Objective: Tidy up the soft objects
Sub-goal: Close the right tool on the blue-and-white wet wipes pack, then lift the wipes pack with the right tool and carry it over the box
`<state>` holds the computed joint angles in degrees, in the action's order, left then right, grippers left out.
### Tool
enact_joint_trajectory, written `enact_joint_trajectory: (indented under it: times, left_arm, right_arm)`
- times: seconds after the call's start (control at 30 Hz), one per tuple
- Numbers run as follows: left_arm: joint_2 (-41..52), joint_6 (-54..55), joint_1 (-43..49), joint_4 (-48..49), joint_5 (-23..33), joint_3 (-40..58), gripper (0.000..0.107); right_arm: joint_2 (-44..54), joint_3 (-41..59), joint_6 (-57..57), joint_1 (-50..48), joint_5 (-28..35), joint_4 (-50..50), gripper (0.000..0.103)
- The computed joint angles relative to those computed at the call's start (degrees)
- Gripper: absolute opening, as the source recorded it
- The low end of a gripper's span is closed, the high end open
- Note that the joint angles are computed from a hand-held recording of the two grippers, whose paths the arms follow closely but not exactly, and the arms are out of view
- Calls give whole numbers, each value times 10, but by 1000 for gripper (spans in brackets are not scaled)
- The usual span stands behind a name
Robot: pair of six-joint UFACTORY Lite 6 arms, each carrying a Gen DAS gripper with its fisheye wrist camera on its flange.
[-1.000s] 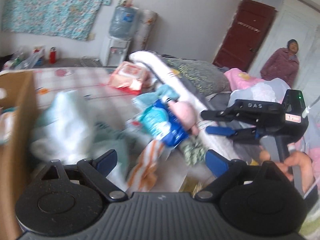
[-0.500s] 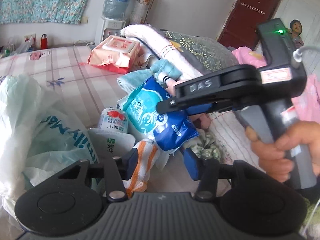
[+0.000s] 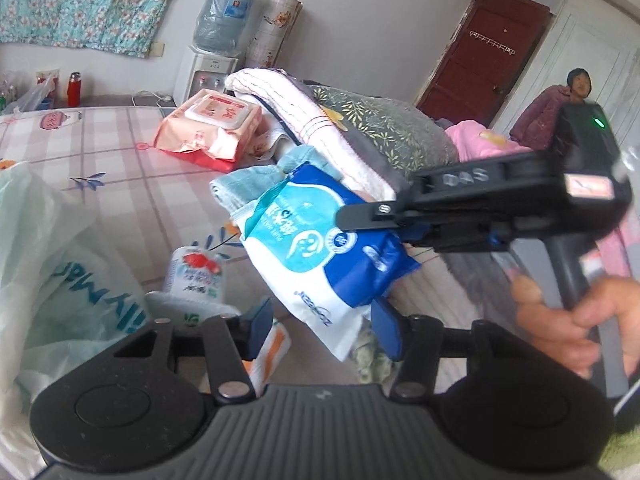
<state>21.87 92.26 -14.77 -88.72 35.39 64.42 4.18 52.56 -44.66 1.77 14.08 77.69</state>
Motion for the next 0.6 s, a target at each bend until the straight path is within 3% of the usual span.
enact_joint_trajectory:
  times: [0.13, 0.27, 0.6]
  left_arm:
    - [37, -47, -23, 26, 6, 42, 55]
    - [84, -116, -39, 70, 5, 89, 55]
    - [108, -195, -7, 125, 65, 124, 70]
  right_arm:
    - [-52, -64, -95, -24, 20, 93, 22]
    - [-40, -88, -152, -37, 40, 153, 22]
    - [-46, -89, -159, -69, 90, 156, 22]
